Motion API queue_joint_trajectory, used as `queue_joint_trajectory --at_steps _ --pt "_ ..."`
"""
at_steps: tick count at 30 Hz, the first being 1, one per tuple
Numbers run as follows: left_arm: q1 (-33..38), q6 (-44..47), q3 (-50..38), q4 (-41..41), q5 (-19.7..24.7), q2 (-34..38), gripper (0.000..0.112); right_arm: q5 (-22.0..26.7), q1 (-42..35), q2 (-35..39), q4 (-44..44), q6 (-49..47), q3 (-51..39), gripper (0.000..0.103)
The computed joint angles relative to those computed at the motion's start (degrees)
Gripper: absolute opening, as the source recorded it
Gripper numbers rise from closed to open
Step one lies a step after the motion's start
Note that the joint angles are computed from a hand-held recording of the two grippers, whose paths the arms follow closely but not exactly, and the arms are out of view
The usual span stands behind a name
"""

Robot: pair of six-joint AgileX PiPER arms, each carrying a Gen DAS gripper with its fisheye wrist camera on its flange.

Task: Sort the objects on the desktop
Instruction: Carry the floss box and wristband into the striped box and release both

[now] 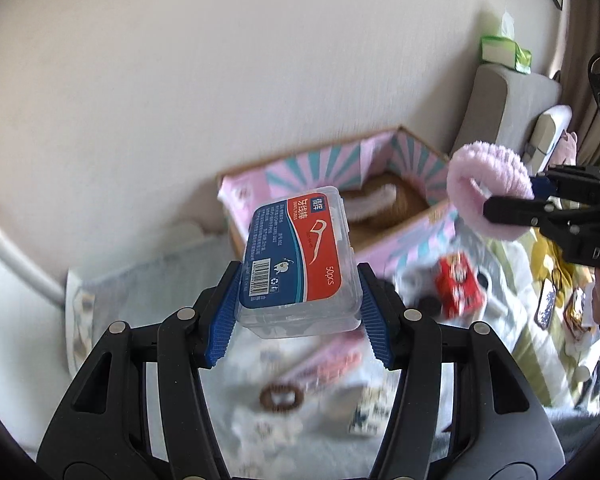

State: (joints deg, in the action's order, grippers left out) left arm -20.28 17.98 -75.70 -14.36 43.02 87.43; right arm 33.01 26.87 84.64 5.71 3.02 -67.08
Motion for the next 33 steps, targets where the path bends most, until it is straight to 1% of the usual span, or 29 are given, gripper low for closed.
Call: queue_joint_trajectory --at_steps 4,9,11,16,22,24,30,31,32,33 --pt "-2.6 -3.3 -10.8 1.9 3.1 8.9 0.053 5.5 -5.2 6.0 4.8 -7.0 -8.6 0.031" --pt "-5.7 -8.9 -23.3 6.8 8.7 19.3 0.053 9.9 -9.7 14.1 7.7 -10.8 -17.4 0.032" --pt "-7.1 -11.1 -27.4 9.7 10.4 23.2 0.053 10.7 -10.6 17.2 8.3 -12.1 -20.0 0.032" --pt "-9.3 -15.1 -35.2 13.4 13.3 31.0 0.053 11.5 -11.1 23.8 8.5 -13.9 -23.9 0.032" --pt "-9.9 -17.9 -39.8 15.3 14.8 36.1 0.053 12.8 -11.9 29.5 12.3 -18.1 -26.7 0.032" --pt "-9.7 -18.3 -40.2 15.5 15.0 36.7 0.053 13.7 -12.3 31.3 13.2 -19.5 -28.4 0.032" --pt "-9.6 -19.4 -40.9 15.6 15.1 37.1 0.053 14.9 -12.8 32.6 14.6 -21.7 -30.2 0.033" --pt "-9.6 -19.6 -41.4 15.6 15.5 37.1 0.056 15.0 -12.9 32.7 14.9 -21.9 -30.7 0.040" --pt "-9.7 -20.2 -41.7 16.1 15.7 37.0 0.071 15.0 -12.9 32.6 15.1 -22.1 -30.9 0.048" --pt "-10.0 -21.3 -41.6 17.7 15.4 36.7 0.085 15.4 -12.9 32.6 14.9 -22.0 -31.3 0.053"
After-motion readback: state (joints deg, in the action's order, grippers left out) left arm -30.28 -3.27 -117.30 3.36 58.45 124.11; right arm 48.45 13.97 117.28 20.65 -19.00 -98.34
